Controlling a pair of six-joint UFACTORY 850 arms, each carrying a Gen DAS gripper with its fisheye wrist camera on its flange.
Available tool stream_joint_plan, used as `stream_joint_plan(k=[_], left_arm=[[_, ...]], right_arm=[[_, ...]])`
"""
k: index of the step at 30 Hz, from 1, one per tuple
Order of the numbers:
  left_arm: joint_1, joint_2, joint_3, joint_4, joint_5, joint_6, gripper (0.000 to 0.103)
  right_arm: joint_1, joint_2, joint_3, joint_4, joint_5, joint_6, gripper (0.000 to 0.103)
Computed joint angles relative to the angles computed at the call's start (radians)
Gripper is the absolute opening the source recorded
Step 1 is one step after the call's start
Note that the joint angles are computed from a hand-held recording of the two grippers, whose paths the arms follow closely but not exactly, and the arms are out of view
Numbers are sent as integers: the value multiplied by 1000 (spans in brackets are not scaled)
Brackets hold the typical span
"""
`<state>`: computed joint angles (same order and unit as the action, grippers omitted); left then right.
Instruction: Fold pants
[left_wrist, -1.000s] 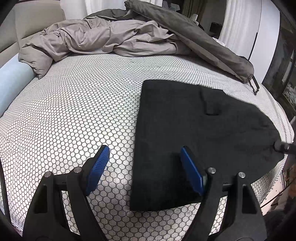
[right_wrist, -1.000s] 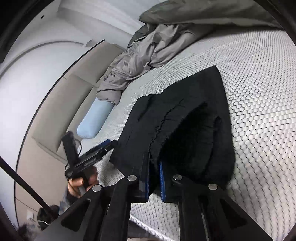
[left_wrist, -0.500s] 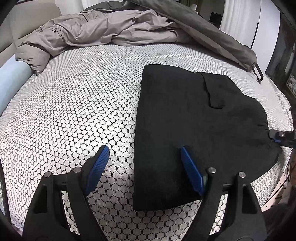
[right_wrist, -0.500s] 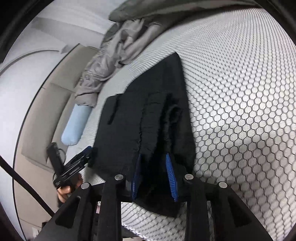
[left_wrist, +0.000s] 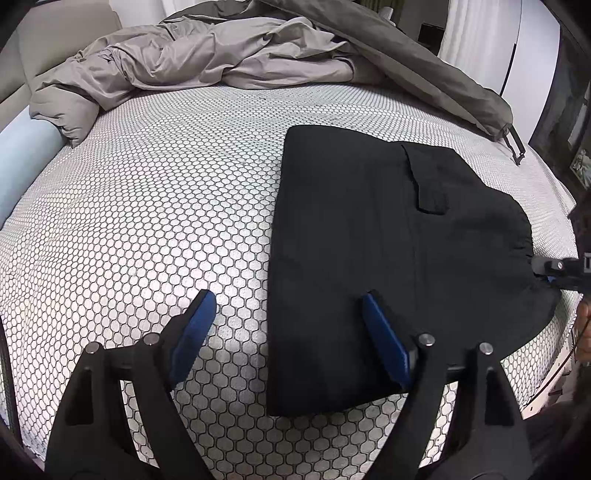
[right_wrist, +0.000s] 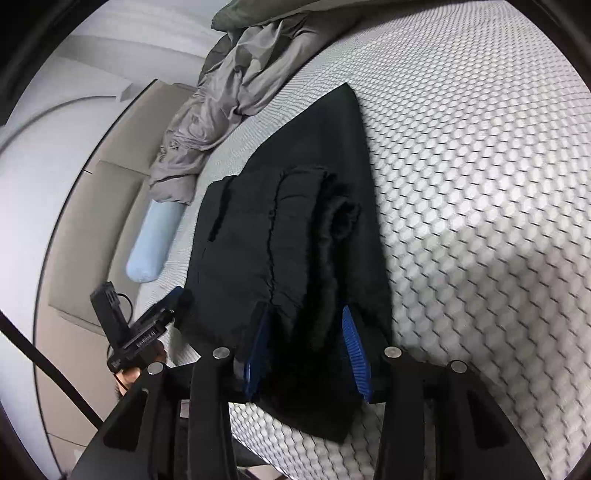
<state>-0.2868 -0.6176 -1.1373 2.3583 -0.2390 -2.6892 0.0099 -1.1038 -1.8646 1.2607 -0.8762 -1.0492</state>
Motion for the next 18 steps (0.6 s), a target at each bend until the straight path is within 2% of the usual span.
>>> stream_joint_plan(k=[3,6,7,9,10,13,15,16,17,18], left_arm=[[1,-5,-4,-1,6,-2,80],[6,-2,-2,19,15,-29,80],[8,4,0,34,23,-52,80],[9,17,6,88,29,-107,80],[9,29,16,178,24,-195,80],[11,49,29,326,15,-337,80],[9,46,24,314,21,-314,80],[7,33,11,257,37,-251,80],[6,21,0,208,55,-198,80],[9,7,-12,201,76,-184,80]], right_arm=[[14,7,6,37,36,-46,39],[28,56,59,51,96,-140,16],[30,70,72,45,103,-155,13],[26,107,108,81,95,-201,12],[24,121,124,104,91,-228,12],[11,178,188,172,71,-309,12],[7,175,188,153,94,-281,12],[10,163,170,110,121,-241,13],[22,140,144,25,189,-159,13],[30,113,110,-61,221,-76,16]])
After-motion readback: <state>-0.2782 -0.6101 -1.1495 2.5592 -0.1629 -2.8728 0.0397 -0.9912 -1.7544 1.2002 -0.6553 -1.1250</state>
